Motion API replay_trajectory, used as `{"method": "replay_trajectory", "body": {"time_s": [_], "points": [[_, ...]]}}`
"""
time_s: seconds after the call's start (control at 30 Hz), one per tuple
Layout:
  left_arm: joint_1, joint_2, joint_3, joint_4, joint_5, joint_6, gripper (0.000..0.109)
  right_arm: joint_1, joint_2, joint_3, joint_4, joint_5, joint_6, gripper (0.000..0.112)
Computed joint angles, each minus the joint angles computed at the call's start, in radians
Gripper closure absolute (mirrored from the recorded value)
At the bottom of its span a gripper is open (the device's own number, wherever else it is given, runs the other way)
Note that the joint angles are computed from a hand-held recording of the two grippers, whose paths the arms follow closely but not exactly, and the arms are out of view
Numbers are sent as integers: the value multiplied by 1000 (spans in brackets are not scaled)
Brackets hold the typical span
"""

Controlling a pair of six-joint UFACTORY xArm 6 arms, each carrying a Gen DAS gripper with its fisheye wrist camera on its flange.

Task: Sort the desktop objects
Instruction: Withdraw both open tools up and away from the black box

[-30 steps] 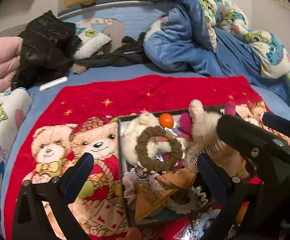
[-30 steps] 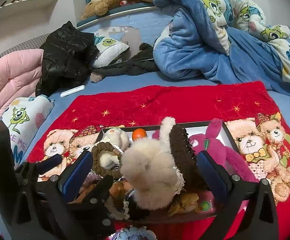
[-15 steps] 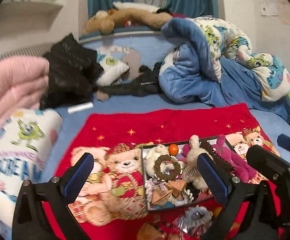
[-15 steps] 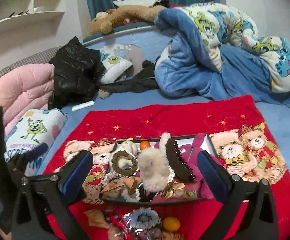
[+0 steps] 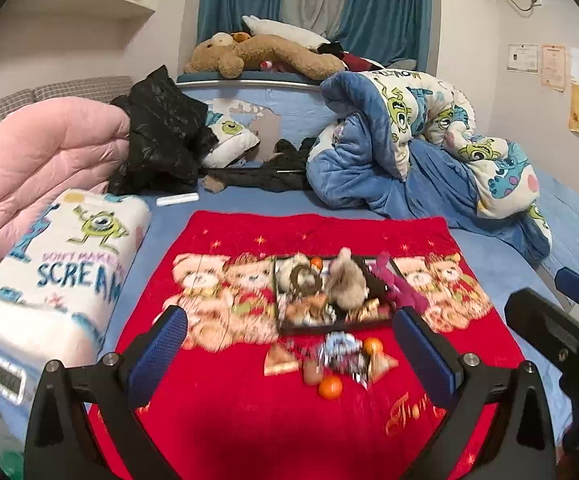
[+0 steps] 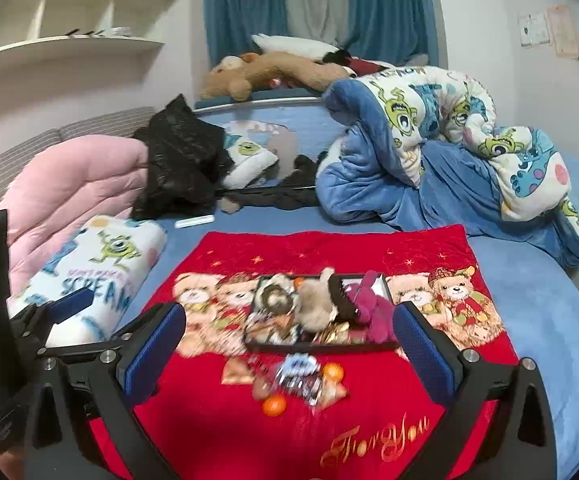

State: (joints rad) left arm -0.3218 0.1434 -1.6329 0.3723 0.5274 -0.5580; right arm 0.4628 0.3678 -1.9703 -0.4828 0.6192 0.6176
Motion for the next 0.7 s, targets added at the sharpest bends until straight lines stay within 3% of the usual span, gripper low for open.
{"method": "replay_trajectory", "body": {"time_s": [0.23, 0.4, 0.7], "points": [[-27, -282, 325, 120, 3, -111, 6, 68, -275, 373, -162, -31, 202, 9], [-31, -373, 439, 135, -9, -159, 6, 82, -381, 538, -224, -42, 313, 9], [-36, -397, 474, 111, 15, -136, 6, 95, -421, 615, -239, -67, 356, 9]]}}
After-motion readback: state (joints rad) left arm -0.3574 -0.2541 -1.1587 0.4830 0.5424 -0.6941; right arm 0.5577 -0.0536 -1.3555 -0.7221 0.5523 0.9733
